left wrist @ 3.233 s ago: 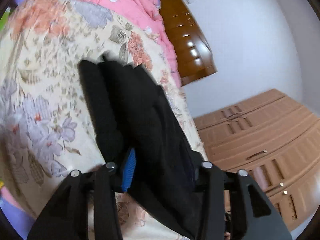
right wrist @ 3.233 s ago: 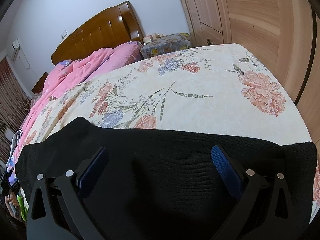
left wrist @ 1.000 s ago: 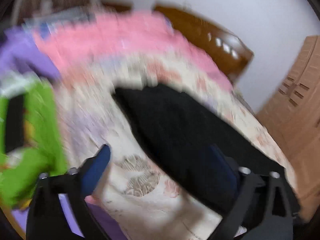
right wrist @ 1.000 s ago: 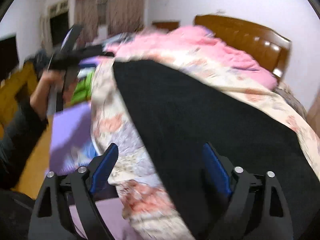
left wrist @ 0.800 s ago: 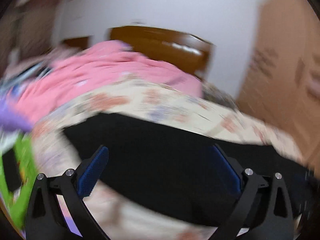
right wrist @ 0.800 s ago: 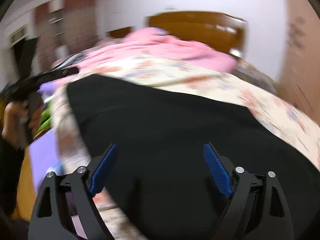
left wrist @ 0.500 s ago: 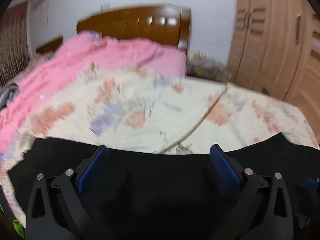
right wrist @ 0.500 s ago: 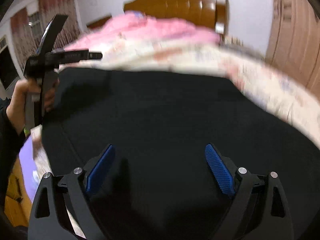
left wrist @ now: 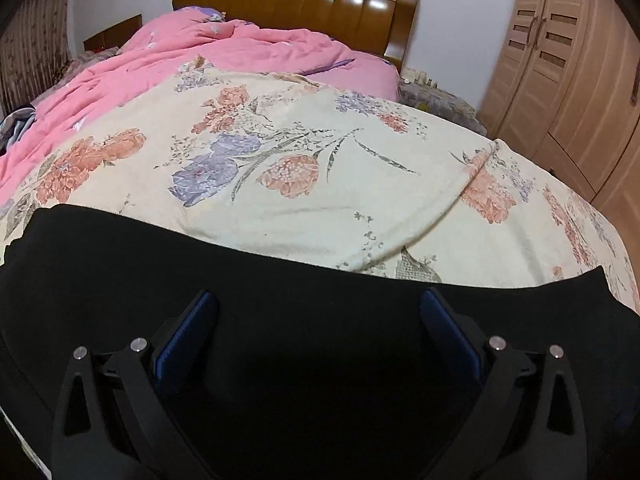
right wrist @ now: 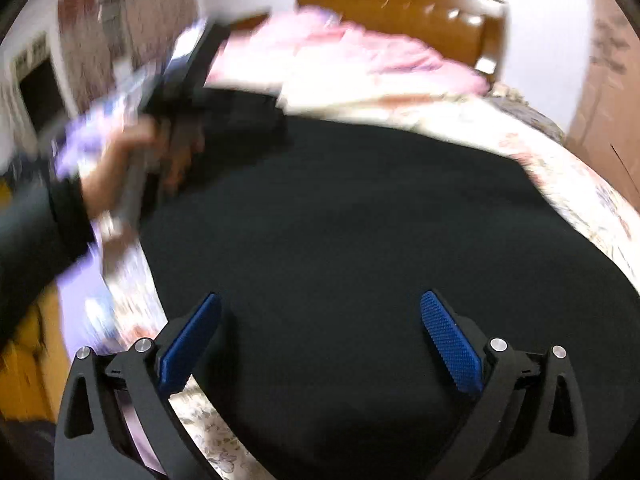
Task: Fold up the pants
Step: 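Release the sweatpants with both tools and smooth the folded stack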
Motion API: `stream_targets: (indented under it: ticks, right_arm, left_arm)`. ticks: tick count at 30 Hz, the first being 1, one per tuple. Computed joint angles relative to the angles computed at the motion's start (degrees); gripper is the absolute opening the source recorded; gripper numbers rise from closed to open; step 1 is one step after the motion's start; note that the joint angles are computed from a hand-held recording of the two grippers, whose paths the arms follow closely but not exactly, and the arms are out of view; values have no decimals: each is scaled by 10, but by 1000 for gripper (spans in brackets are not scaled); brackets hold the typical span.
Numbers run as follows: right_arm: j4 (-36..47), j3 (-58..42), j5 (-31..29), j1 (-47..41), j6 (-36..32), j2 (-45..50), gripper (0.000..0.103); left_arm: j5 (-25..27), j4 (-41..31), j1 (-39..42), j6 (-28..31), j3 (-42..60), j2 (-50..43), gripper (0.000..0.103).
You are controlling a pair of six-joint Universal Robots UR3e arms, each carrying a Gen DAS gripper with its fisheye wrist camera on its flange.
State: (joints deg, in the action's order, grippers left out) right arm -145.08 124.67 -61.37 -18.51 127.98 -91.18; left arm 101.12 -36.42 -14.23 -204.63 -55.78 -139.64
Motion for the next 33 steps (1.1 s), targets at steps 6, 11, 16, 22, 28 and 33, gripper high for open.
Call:
stream_targets:
  ticks: [6, 11, 16, 22, 28, 33]
  right_arm:
    - [115, 20, 34, -178, -96, -89, 98]
    - [260, 7, 108, -401, -243, -83, 99]
    - [288, 25, 159, -519, -303, -139, 98]
    - [219, -8, 147, -559, -284, -44, 98]
    - [184, 28, 126, -479, -162, -197, 98]
    - [121, -95, 148, -193, -48, -30, 98]
  left_arm:
    - [-7, 4, 2, -5, -15, 10, 101]
    - [-3, -3, 1, -5, -6, 6, 101]
    - [-3, 1, 1, -3, -12, 9, 101]
    - [1, -17, 0, -2, 8, 0, 101]
    - [-6, -10, 1, 7, 1, 3, 101]
    - [-11, 10, 2, 6, -17, 11, 101]
